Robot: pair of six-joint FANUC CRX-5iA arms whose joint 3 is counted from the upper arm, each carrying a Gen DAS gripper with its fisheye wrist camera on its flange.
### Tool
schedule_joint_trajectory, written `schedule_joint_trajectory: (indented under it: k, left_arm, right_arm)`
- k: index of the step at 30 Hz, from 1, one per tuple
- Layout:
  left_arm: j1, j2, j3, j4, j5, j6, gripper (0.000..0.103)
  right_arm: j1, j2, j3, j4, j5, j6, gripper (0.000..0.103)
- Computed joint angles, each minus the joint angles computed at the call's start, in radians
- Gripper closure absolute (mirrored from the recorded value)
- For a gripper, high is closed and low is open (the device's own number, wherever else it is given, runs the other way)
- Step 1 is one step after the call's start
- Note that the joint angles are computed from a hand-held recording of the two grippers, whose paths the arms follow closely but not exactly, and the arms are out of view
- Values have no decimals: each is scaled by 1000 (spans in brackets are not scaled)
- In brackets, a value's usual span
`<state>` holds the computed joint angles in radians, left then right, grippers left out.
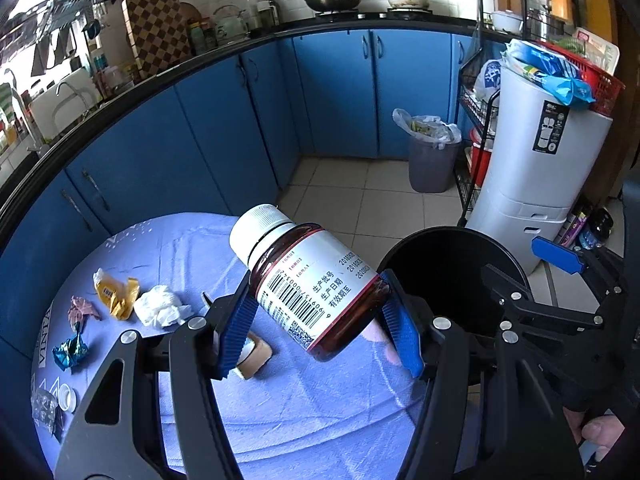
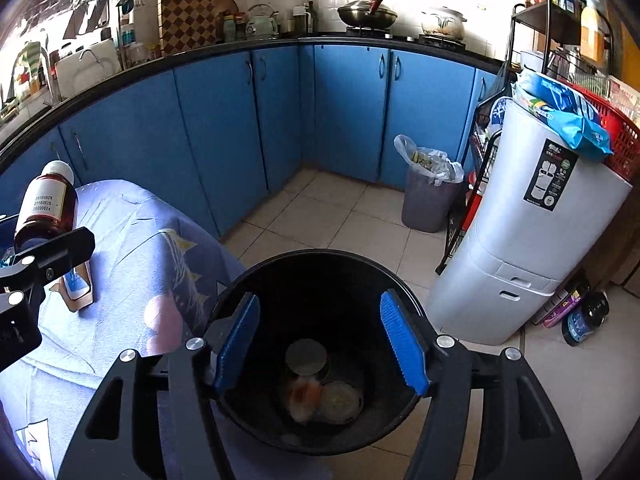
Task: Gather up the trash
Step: 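Open the left gripper over the black bin to drop the medicine bottle, then move both grippers back over the table toward the remaining trash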
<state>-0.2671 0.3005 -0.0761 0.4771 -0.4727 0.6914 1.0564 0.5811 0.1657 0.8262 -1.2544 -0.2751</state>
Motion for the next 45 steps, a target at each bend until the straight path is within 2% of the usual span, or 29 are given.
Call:
schedule_joint_trajectory:
  k: [24, 29, 32, 37, 45]
  left_arm:
    - [-94, 27, 40, -13, -5, -25, 41]
    - [-107, 24, 34, 3, 18, -36, 36]
    - [-111, 16, 18, 28, 46, -56, 25]
    - [-109, 14, 16, 10, 55, -36, 20]
    - [-89, 1, -3, 13, 54, -32, 20]
  right_arm:
    - [3, -75, -128, -7, 3, -101, 41]
    - [3, -88, -150, -9, 9, -113, 41]
    - [5, -93, -156, -11, 4, -117, 41]
    - [7, -94, -158, -14, 3, -124, 41]
    - [13, -79, -130, -9, -3, -97, 41]
